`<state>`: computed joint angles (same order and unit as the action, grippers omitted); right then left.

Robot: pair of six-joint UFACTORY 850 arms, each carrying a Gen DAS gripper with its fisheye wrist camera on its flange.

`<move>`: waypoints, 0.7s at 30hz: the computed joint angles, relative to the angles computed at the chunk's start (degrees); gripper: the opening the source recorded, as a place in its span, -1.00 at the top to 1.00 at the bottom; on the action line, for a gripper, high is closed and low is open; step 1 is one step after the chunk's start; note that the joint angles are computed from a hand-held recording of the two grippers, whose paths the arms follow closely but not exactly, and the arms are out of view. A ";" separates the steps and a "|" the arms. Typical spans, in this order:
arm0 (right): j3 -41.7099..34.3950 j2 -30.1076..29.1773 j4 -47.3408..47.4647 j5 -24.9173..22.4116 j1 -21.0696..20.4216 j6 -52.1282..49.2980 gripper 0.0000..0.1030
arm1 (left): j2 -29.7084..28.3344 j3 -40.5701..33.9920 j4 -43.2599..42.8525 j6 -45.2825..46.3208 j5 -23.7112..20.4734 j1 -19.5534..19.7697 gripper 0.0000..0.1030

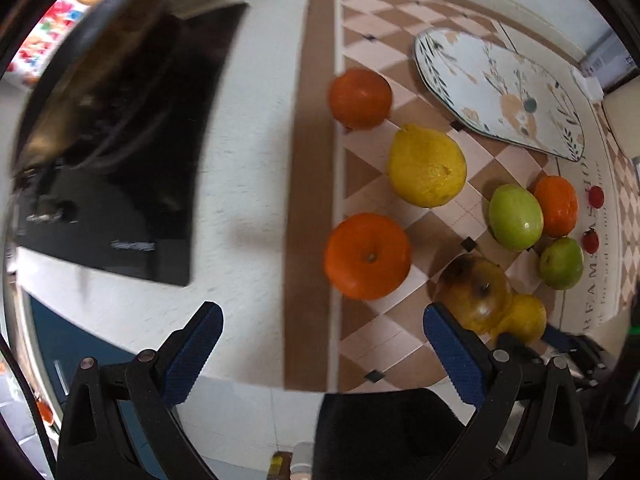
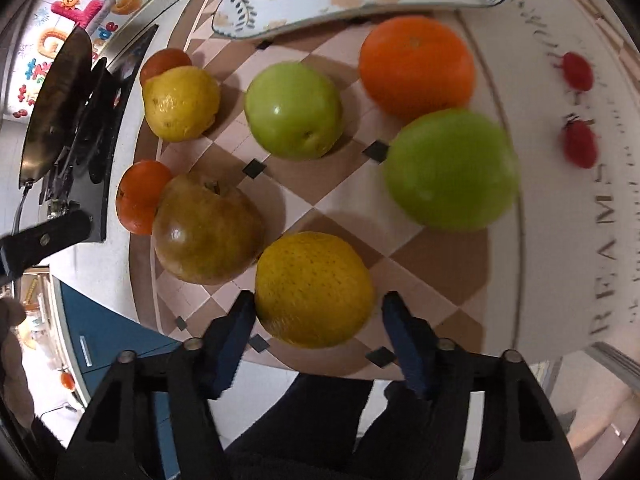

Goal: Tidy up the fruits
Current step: 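Grasp the yellow citrus with the right tool while the left tool grasps an orange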

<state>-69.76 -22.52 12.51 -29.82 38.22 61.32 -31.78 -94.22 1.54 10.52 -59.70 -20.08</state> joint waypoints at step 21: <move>0.65 0.85 -1.52 -3.95 -1.97 4.55 -0.20 | -10.32 -7.52 -6.14 7.74 -7.15 -0.01 -0.19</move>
<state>-69.11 -21.67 10.99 -33.78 36.25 65.87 -42.11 -101.74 -4.60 18.26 -66.85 -20.09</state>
